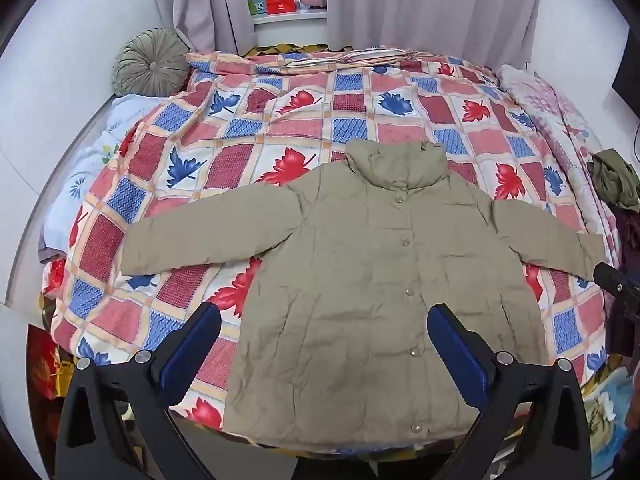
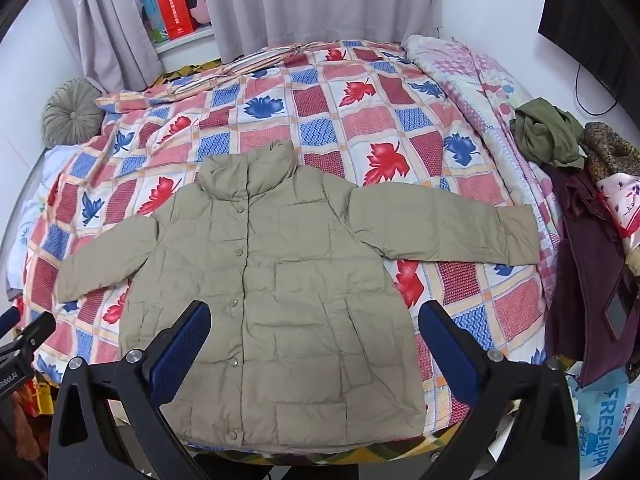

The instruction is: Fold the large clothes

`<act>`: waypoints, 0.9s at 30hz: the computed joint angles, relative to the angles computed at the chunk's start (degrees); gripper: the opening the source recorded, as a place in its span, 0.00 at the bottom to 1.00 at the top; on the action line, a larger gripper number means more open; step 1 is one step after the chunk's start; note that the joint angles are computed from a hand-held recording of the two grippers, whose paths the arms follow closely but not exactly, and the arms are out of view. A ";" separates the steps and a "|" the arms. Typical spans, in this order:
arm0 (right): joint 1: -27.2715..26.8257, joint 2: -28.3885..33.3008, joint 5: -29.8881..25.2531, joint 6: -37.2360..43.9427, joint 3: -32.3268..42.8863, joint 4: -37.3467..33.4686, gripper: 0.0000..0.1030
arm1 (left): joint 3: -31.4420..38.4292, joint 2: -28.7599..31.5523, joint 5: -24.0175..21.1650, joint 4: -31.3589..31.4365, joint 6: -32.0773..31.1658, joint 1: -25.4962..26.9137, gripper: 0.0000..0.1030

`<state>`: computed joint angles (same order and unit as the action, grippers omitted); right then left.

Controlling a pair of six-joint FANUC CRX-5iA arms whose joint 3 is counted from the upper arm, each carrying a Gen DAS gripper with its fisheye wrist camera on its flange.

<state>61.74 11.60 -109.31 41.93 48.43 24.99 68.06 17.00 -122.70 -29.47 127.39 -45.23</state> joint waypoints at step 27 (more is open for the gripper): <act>1.63 -1.07 0.27 -1.28 -2.42 0.67 1.00 | 2.55 0.78 -1.75 -2.34 -0.53 -2.27 1.00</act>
